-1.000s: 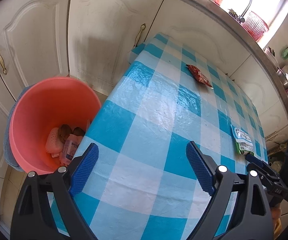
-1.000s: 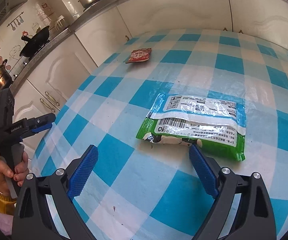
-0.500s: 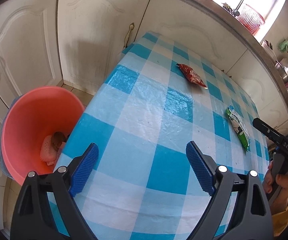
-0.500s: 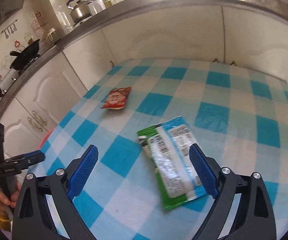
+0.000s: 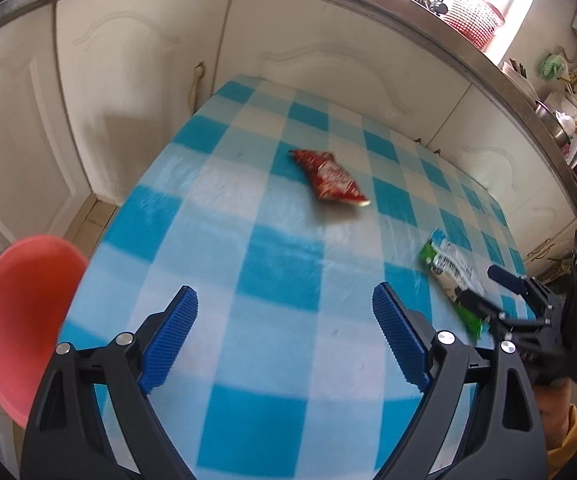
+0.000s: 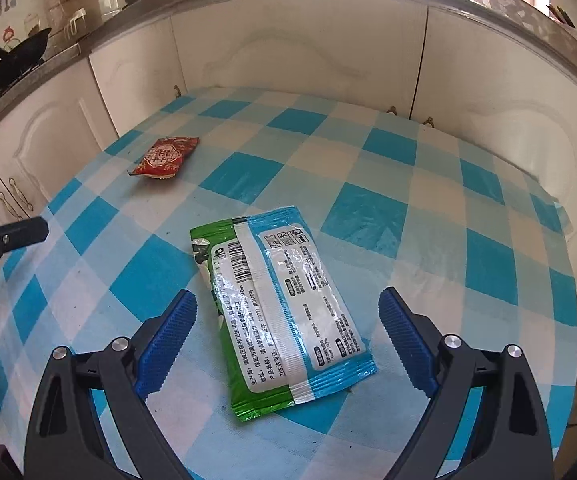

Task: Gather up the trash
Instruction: 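Grasp the red snack packet with the left tool while the right tool grasps the green packet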

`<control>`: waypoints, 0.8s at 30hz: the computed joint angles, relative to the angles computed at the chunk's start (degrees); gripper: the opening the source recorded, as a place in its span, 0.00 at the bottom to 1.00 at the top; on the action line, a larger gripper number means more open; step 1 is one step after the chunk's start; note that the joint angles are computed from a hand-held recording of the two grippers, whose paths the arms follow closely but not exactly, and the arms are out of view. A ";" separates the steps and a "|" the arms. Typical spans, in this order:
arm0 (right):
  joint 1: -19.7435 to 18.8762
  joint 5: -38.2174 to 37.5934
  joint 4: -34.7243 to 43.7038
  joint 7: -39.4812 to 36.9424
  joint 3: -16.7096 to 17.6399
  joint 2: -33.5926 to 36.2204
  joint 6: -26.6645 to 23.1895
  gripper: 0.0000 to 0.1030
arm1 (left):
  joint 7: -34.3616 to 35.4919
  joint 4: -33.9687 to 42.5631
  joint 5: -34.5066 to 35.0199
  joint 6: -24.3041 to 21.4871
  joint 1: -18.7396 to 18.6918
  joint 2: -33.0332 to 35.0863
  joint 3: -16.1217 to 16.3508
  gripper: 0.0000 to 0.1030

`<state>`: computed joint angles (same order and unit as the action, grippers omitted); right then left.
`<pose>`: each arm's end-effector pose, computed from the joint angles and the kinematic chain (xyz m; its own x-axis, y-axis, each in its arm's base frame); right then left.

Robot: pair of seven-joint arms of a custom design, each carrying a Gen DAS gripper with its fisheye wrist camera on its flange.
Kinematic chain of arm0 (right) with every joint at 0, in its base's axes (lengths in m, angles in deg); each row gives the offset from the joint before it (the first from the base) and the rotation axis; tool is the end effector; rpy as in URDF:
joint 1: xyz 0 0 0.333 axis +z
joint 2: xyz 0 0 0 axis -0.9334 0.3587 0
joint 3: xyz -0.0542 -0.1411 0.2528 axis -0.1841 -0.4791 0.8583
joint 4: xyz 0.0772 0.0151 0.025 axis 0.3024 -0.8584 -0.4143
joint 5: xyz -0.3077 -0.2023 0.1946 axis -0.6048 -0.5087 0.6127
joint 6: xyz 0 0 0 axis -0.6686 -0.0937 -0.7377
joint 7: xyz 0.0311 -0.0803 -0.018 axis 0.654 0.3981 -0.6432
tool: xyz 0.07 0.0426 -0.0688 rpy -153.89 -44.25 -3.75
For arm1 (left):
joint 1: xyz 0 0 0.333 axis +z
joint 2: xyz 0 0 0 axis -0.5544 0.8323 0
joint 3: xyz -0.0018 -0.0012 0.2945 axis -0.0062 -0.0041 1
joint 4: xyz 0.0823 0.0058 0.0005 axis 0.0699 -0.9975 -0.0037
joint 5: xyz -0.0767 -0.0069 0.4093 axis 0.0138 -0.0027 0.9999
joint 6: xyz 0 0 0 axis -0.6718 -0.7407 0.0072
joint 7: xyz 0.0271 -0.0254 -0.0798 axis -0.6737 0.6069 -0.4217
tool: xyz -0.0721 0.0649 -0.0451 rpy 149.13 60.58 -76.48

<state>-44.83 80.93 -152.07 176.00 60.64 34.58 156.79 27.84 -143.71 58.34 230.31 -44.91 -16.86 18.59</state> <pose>0.5239 0.3118 0.4048 0.4396 -0.8948 -0.0784 -0.7444 -0.3141 -0.5892 0.4578 -0.2023 0.4214 0.1271 -0.9535 0.2731 -0.7813 -0.2659 -0.5646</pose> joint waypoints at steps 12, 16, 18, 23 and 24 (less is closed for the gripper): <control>-0.60 7.44 1.62 -5.10 0.58 1.85 -0.61 0.89 | -7.62 19.94 15.95 -5.35 2.12 18.40 -1.59 0.87; -0.92 11.28 1.79 -7.48 0.88 2.08 -0.86 0.89 | -7.39 24.81 17.83 -7.73 0.61 22.70 -0.40 0.87; -1.11 13.32 1.82 -8.78 1.07 2.14 -1.04 0.89 | -7.55 27.26 18.89 -9.61 -0.17 24.72 0.23 0.87; -1.02 15.30 1.66 -10.44 1.10 2.03 -0.86 0.89 | -9.34 31.16 22.25 -13.22 -1.76 27.16 1.60 0.87; -0.97 15.33 1.69 -10.63 1.08 2.02 -0.95 0.89 | -9.44 31.72 22.64 -13.53 -1.89 27.52 1.74 0.87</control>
